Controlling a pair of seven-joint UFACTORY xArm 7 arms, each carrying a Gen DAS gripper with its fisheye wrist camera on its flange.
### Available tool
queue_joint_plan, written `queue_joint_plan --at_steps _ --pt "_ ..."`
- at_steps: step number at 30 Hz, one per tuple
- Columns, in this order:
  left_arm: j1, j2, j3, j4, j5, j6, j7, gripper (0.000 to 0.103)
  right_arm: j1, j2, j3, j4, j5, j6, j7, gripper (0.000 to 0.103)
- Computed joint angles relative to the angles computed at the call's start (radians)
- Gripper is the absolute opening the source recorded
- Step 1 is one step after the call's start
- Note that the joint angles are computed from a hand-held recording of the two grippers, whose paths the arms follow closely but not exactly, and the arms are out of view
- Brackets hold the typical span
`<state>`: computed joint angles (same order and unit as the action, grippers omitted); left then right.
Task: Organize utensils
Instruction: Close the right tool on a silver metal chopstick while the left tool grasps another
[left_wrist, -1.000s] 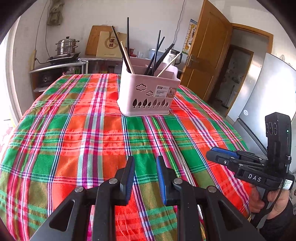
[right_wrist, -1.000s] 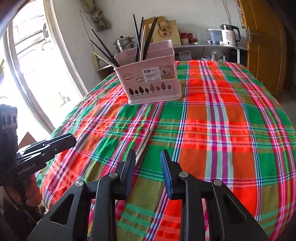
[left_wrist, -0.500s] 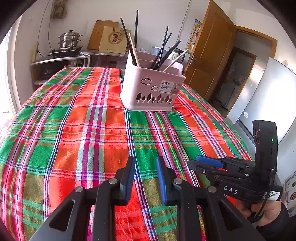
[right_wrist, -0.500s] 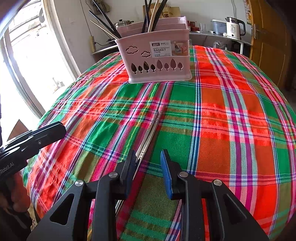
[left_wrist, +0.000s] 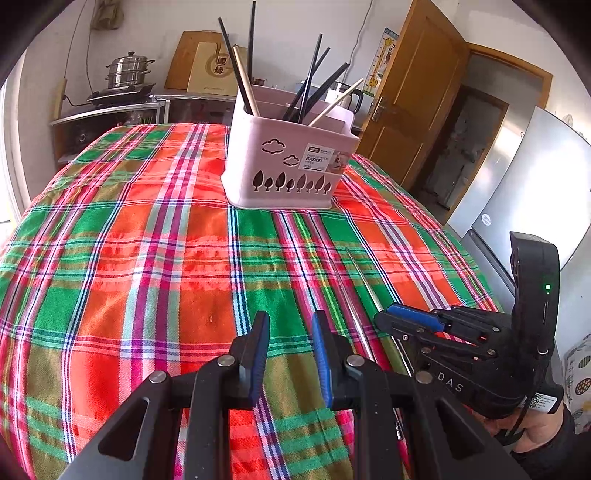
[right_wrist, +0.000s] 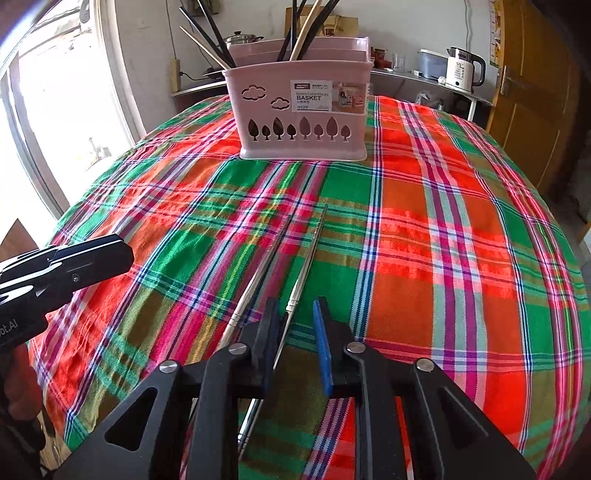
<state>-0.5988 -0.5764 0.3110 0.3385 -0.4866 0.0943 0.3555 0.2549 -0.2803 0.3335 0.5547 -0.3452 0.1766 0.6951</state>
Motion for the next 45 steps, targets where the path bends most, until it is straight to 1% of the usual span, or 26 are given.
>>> queue_joint_plan --at_steps 2,6,9,11,13,16,19,21,22,24,27,29,31,33,34,35,37,38,42,45 --pt "-0.027 0.021 0.011 0.017 -0.009 0.001 0.002 0.023 0.017 -0.021 -0.031 -0.024 0.026 -0.007 -0.025 0.009" --pt "-0.076 0.073 0.021 0.058 -0.04 0.011 0.017 0.023 0.053 -0.069 -0.095 -0.082 0.104 -0.028 -0.103 0.007" --pt "-0.097 0.121 0.011 0.093 -0.077 0.023 0.035 0.023 0.051 -0.108 -0.109 -0.12 0.149 -0.031 -0.136 0.007" --pt "-0.094 0.151 -0.011 0.112 -0.102 0.029 0.044 0.023 0.054 -0.134 -0.118 -0.143 0.178 -0.031 -0.154 0.007" --pt "-0.093 0.178 -0.029 0.132 -0.131 0.035 0.059 0.023 0.04 -0.162 -0.108 -0.164 0.197 -0.025 -0.151 0.007" --pt "-0.067 0.22 -0.077 0.16 -0.159 0.045 0.065 0.023 0.02 -0.204 -0.096 -0.193 0.232 -0.01 -0.111 0.007" --pt "-0.031 0.265 -0.126 0.191 -0.181 0.057 0.073 0.023 0.036 -0.219 -0.118 -0.203 0.272 -0.008 -0.1 0.007" --pt "0.008 0.3 -0.169 0.215 -0.178 0.063 0.064 0.023 0.044 -0.208 -0.132 -0.196 0.274 -0.019 -0.127 0.009" --pt "0.033 0.316 -0.193 0.226 -0.168 0.069 0.053 0.023 0.051 -0.199 -0.142 -0.188 0.276 -0.021 -0.148 0.013" --pt "0.08 0.341 -0.238 0.243 -0.146 0.075 0.034 0.023 0.046 -0.184 -0.146 -0.174 0.273 -0.038 -0.177 0.013" --pt "0.119 0.371 -0.284 0.262 -0.132 0.056 0.032 0.023 0.026 -0.132 -0.143 -0.132 0.265 -0.04 -0.211 0.013" --pt "0.138 0.392 -0.304 0.278 -0.118 0.048 0.031 0.023 0.037 -0.091 -0.166 -0.102 0.274 -0.041 -0.252 0.013" --pt "0.154 0.413 -0.319 0.294 -0.107 0.04 0.034 0.023 0.031 -0.051 -0.166 -0.071 0.272 -0.036 -0.279 0.013" --pt "0.191 0.427 -0.348 0.3 -0.051 0.03 -0.002 0.017 0.021 -0.02 -0.16 -0.045 0.268 -0.035 -0.293 0.013" --pt "0.21 0.428 -0.361 0.298 -0.017 0.03 -0.028 0.011 0.022 -0.011 -0.161 -0.035 0.27 -0.033 -0.303 0.013" --pt "0.211 0.428 -0.358 0.299 -0.018 0.033 -0.024 0.007 0.027 0.0 -0.167 -0.023 0.276 -0.029 -0.316 0.013" --pt "0.176 0.422 -0.319 0.301 -0.103 0.051 0.057 0.007 0.03 0.016 -0.173 -0.01 0.289 -0.029 -0.331 0.013" --pt "0.174 0.417 -0.314 0.299 -0.125 0.058 0.079 0.006 0.03 0.021 -0.174 -0.005 0.292 -0.028 -0.337 0.013" --pt "0.199 0.397 -0.331 0.28 -0.109 0.066 0.08 0.004 0.013 0.023 -0.157 0.001 0.278 -0.02 -0.331 0.013" --pt "0.208 0.396 -0.335 0.283 -0.09 0.078 0.072 0.004 0.033 0.035 -0.176 0.013 0.304 -0.013 -0.357 0.013"
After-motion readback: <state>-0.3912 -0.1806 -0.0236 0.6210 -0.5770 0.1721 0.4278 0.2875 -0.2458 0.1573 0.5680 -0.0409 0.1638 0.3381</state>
